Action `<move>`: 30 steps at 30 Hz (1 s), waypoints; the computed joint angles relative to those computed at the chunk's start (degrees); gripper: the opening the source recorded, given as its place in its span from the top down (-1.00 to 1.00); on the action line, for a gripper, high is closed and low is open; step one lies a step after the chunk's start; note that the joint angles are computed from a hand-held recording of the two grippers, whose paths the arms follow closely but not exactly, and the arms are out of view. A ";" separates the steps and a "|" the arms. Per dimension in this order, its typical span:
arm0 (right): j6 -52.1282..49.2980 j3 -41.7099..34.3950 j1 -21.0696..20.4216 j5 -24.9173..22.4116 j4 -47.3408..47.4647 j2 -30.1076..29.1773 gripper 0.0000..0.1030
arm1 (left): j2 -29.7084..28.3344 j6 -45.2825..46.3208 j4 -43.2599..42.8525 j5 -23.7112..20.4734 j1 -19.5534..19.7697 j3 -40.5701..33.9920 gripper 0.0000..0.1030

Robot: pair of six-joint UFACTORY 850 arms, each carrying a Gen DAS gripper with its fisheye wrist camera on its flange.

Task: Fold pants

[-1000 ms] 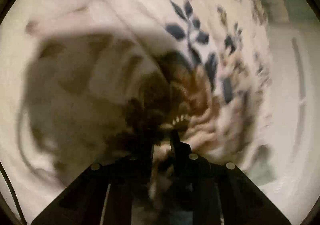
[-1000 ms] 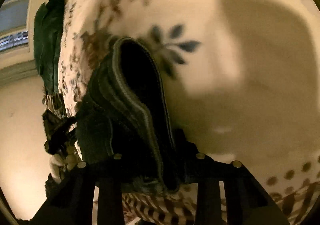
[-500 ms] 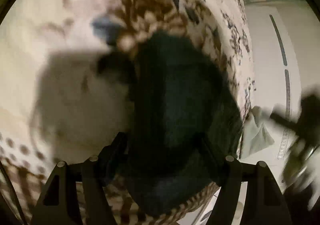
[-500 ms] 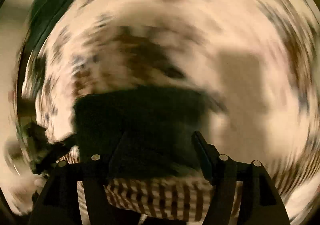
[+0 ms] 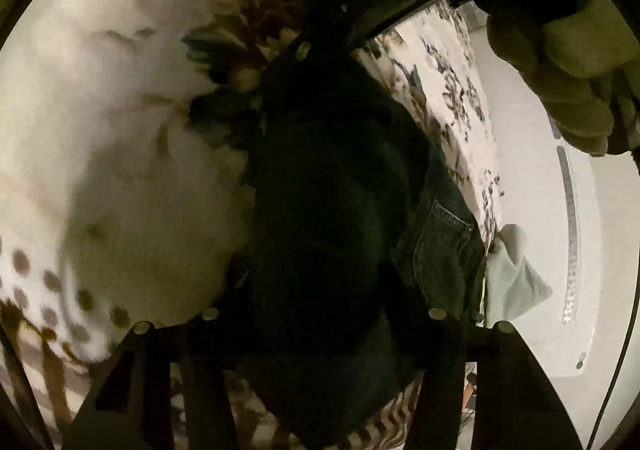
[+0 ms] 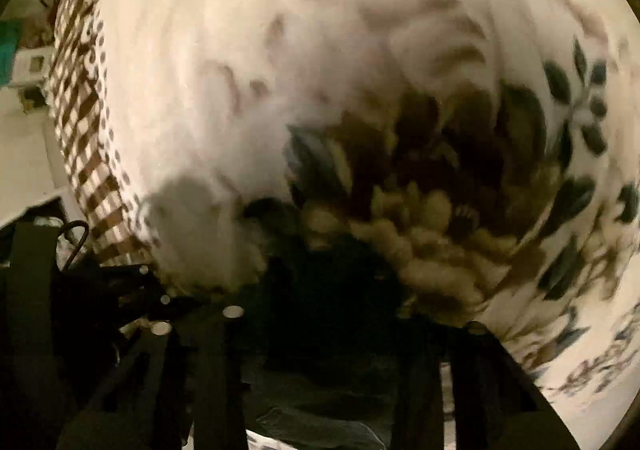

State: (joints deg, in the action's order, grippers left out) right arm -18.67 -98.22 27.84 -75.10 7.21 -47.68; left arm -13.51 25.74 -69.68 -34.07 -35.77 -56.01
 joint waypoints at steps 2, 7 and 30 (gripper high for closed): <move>9.74 -1.13 -3.99 0.44 4.28 -1.03 0.71 | 0.57 1.90 -1.37 0.69 -0.16 0.72 -0.01; 18.08 -0.26 -10.03 -0.21 15.16 -1.21 0.87 | -0.10 3.12 -3.80 -0.16 0.21 0.49 -0.01; 15.48 34.43 -25.92 25.36 20.56 35.01 -0.87 | 0.16 -6.41 6.45 -3.39 5.21 -3.61 -0.99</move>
State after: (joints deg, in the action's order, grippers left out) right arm -3.19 -63.79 1.92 -49.74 27.77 -12.66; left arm -13.35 19.33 -63.23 -37.46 -30.56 -59.62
